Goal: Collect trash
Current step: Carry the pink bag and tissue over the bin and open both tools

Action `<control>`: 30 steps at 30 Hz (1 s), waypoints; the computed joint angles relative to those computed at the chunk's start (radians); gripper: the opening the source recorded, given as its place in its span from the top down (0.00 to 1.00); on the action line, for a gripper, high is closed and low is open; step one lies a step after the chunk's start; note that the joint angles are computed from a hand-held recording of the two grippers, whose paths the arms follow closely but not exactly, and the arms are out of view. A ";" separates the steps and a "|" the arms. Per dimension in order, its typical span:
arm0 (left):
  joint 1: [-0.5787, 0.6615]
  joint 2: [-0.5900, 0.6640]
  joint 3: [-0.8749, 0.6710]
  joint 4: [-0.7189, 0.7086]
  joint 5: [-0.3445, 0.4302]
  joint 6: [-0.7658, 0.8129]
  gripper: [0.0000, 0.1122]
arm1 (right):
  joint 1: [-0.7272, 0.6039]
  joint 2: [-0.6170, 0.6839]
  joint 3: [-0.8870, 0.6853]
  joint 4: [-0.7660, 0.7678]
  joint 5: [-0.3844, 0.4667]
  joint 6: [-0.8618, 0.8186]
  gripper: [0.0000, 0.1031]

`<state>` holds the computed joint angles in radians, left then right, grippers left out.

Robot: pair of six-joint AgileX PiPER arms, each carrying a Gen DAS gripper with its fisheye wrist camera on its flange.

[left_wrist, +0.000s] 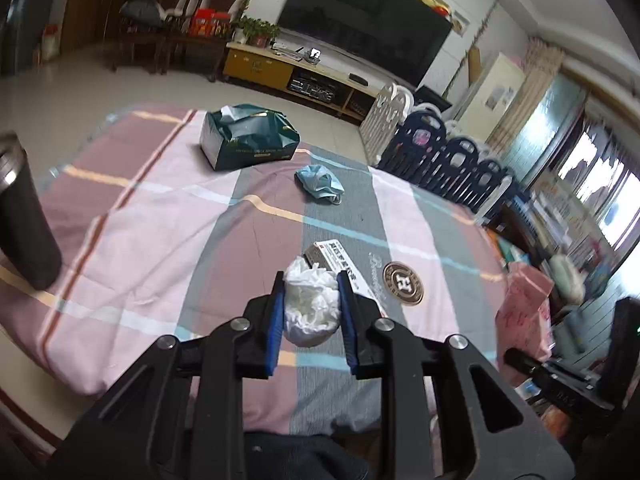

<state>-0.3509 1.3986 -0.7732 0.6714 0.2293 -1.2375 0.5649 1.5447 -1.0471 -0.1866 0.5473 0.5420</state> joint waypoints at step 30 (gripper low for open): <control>-0.565 0.057 -0.175 0.126 0.285 -0.160 0.76 | -0.301 -0.485 0.432 0.044 0.286 -0.102 0.87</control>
<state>-0.9161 1.4559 -0.9485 0.7979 0.5139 -1.3977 0.2634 1.0597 -0.6151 -0.1429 0.8329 0.4396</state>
